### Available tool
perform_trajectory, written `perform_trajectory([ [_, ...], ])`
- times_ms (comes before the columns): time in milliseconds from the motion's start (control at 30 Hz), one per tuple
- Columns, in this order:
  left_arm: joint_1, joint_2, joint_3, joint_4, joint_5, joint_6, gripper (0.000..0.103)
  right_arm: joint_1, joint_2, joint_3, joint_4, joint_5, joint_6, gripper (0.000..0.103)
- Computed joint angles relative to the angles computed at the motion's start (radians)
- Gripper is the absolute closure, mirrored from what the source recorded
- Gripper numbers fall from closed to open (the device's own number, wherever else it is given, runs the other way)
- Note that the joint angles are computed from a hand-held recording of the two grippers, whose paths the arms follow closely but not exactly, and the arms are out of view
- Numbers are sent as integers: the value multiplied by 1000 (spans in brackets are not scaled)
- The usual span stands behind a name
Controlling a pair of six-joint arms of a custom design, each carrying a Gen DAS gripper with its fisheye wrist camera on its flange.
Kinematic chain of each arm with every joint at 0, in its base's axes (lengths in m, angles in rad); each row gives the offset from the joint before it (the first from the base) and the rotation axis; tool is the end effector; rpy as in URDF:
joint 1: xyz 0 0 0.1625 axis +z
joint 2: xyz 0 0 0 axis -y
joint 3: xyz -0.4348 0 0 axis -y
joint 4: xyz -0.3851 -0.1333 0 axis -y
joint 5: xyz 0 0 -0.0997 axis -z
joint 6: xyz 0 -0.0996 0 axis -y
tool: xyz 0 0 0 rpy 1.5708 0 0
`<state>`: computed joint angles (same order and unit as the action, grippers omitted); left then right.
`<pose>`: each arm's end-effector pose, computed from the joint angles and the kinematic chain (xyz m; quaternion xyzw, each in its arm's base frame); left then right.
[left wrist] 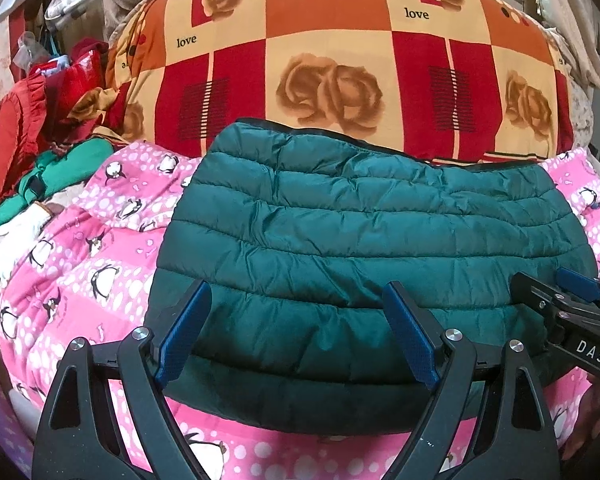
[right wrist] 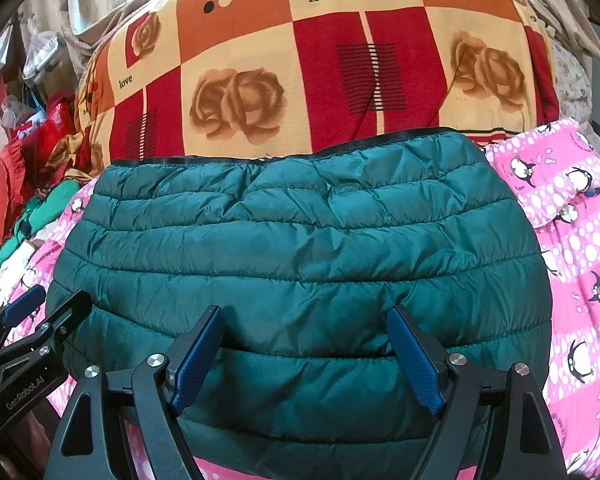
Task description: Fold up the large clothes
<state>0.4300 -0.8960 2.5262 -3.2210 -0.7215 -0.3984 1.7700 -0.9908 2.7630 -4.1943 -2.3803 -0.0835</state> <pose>-0.2312 -0.3349 0.0538 0.3267 0.8506 -0.2932 0.2895 0.1151 -0.2610 0.1786 -0.0430 -0.8517 0.3997 0.3361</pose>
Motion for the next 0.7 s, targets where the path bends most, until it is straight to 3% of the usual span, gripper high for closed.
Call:
perform_trajectory([
  [700, 31, 1, -25, 16, -35, 2, 16, -9, -18, -15, 32, 2, -15, 22],
])
